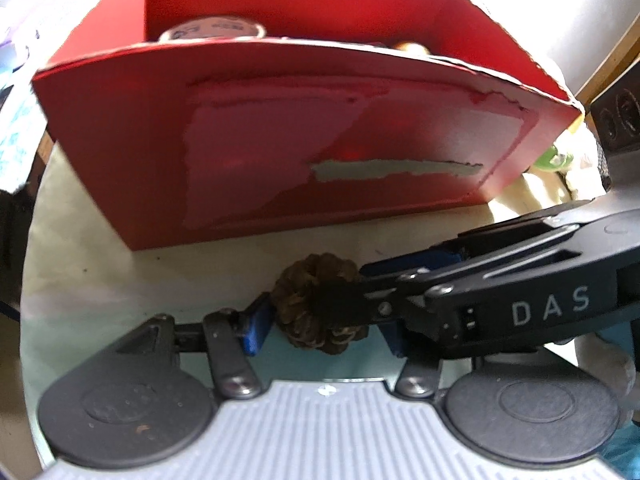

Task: Organize objects
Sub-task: 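Close the right gripper on the pine cone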

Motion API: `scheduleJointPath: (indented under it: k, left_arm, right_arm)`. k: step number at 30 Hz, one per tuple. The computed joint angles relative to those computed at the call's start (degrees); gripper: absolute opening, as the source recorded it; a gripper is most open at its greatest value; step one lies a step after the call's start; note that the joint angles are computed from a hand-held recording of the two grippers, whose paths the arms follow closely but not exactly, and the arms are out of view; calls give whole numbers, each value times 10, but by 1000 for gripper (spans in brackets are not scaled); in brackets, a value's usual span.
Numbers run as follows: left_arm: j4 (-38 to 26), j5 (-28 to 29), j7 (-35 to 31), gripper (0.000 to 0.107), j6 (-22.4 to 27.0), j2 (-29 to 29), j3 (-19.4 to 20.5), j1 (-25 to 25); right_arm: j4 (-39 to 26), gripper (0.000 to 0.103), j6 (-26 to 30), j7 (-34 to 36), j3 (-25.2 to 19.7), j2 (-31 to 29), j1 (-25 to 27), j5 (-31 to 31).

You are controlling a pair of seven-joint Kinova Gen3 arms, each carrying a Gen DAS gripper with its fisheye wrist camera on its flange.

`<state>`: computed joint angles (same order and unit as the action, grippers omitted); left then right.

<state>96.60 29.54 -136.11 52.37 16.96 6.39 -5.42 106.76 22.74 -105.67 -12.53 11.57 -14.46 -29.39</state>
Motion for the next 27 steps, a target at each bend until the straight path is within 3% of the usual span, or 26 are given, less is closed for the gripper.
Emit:
scheduleJointPath:
  k: [6, 15, 27]
  left_arm:
    - [-3, -20, 24, 57, -5, 0, 4, 26]
    - [-13, -43, 54, 57, -9, 1, 10, 51]
    - [-9, -63, 79, 57, -6, -16, 10, 70]
  right_arm:
    - [23, 46, -14, -7, 1, -13, 2, -9]
    - [25, 46, -19, -55, 13, -22, -18, 27]
    - [49, 46, -26, -27, 6, -42, -1, -4]
